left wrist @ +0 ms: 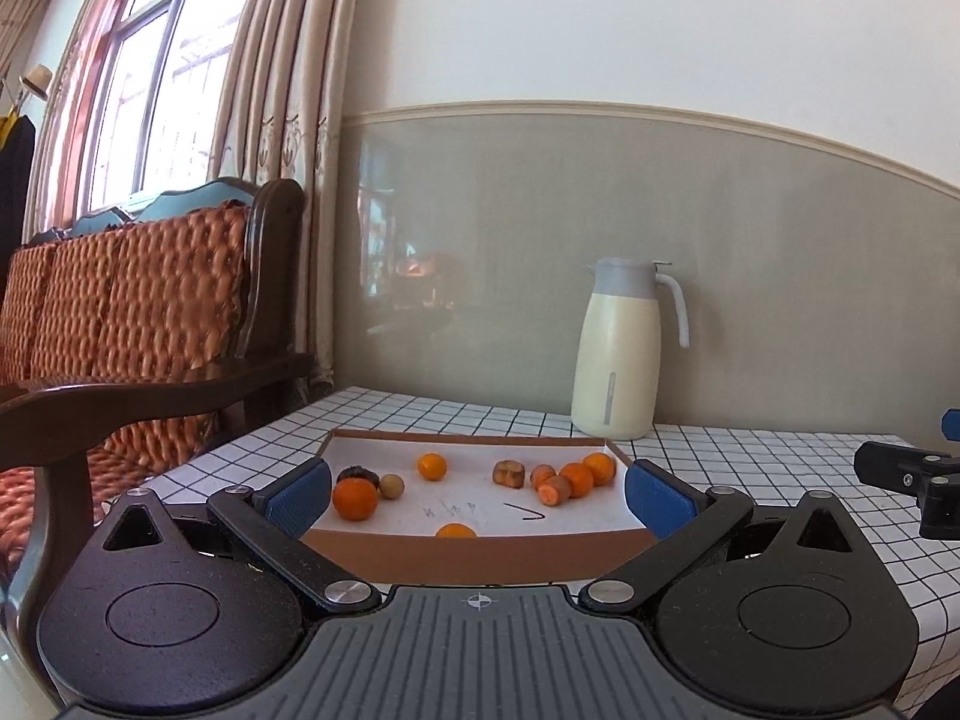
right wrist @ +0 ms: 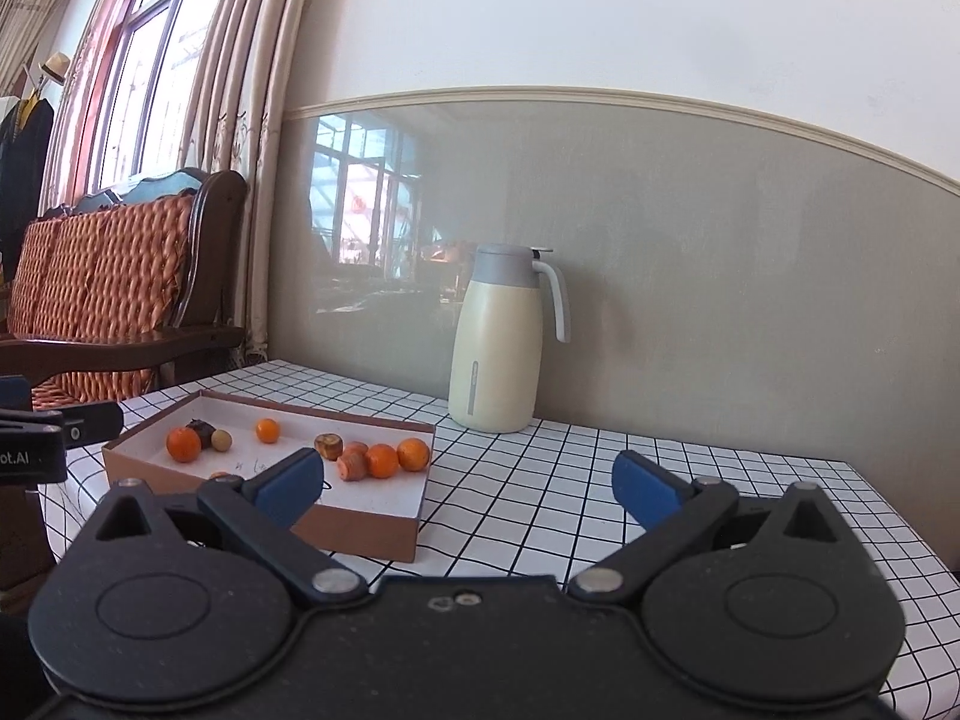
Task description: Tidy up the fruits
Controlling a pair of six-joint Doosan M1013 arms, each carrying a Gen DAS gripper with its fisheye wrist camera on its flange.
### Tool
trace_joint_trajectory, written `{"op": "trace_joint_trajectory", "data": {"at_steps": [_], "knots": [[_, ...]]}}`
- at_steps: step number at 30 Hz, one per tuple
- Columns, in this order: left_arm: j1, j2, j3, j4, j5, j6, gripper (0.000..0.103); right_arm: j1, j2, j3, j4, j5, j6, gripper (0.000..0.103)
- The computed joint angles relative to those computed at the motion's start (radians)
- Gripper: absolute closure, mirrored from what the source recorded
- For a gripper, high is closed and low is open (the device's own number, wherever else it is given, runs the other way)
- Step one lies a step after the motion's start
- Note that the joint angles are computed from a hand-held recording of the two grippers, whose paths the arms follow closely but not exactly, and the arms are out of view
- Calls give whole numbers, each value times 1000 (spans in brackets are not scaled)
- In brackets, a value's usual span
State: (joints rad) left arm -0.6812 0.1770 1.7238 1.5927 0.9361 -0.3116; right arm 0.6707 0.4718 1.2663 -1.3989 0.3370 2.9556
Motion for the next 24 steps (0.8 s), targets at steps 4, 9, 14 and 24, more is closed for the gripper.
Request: {"op": "trace_joint_trajectory", "data": {"at_steps": [4,9,14,24], "knots": [[-2,1,2,12,3,9,0,2,1,-3,9,1,-13,6],[-4,2,1,14,8,8,0,2,2,-5,30,5,-37,6],[-5,3,2,15,9,11,0,3,3,-6,35,10,-41,6],[-6,3,1,14,11,14,0,2,3,-6,52,11,-56,6]]}}
